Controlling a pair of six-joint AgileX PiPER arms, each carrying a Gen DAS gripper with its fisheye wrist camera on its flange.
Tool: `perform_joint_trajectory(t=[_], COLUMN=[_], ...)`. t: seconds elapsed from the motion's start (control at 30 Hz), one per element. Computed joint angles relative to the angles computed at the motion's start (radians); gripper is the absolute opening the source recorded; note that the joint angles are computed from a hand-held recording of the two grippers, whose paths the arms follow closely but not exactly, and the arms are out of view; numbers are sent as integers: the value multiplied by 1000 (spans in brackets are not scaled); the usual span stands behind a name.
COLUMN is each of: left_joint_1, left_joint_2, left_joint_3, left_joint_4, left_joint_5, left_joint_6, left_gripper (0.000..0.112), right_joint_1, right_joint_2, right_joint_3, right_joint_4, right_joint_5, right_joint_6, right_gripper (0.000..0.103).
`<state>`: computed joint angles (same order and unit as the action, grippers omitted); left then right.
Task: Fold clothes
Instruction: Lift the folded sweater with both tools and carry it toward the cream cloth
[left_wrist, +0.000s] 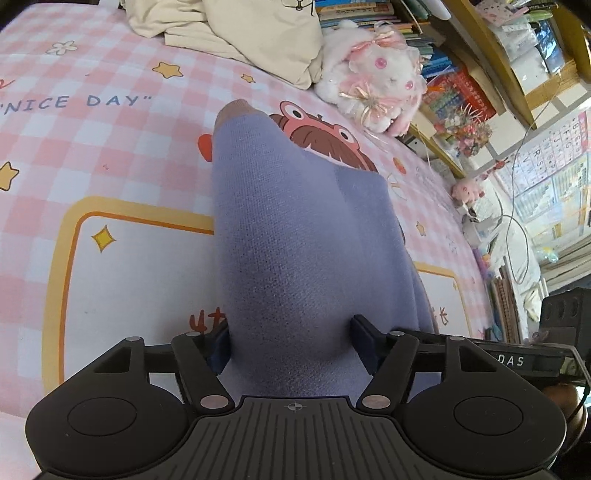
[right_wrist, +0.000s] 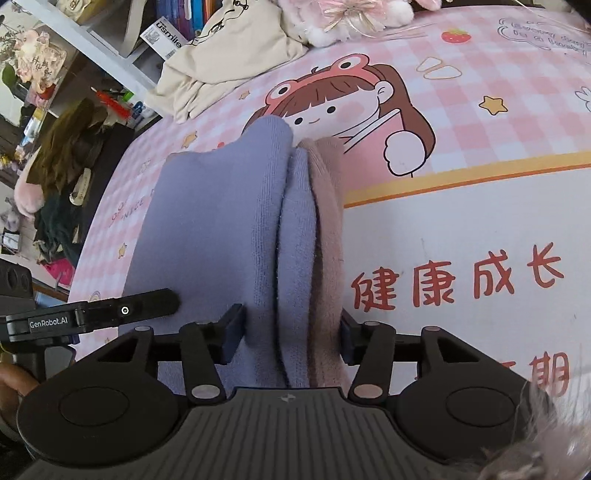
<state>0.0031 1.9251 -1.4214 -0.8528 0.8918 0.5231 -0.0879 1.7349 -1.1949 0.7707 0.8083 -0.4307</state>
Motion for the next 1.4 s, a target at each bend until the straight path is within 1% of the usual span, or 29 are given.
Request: perform_joint_trajectory(t=[0.07,0.13,0.2,0.27,0.37,0.5,0.67,0.77,0.97,1.13,1.27,1.4], left_joint_1=[-7,-13,-19,-33,-45,-41,-38,-35,-33,-38,-36,-31], left_joint_2=[-1,-8,-21,-43,-71,-81,-76,-57,16,107,204,328], left_joint_3=[1,6,19,34,49,44,11,-31,-165,-315,-480,-687], left_joint_4=[3,13,14,31,39,17,10,10,26,72,109,147], left_joint_5=[-9,-18,-34,-59,-86,-90,-88,-81,-57,-27,14,80], left_joint_6=[1,10,19,33,50,64,75,70,39,-20,-76,-140], left_gripper=[65,60,56,53,51,50,50,51,51,51,51,51], right_joint_1=[5,4,4,18,38,55,57,60,74,90,90,90], right_joint_2=[5,6,-8,-35,-71,-107,-108,-88,-20,57,140,243], right_joint_3=[-7,-7,8,30,57,83,61,17,-103,-216,-328,-476], right_joint_4=[4,20,31,26,23,34,40,26,-19,-77,-99,-146], right_joint_5=[4,7,-7,-39,-93,-151,-162,-161,-163,-168,-157,-120], right_joint_6=[-10,-41,-82,-117,-159,-214,-236,-233,-200,-157,-116,-45], right_gripper=[43,37,32,30,29,29,29,29,29,29,29,29])
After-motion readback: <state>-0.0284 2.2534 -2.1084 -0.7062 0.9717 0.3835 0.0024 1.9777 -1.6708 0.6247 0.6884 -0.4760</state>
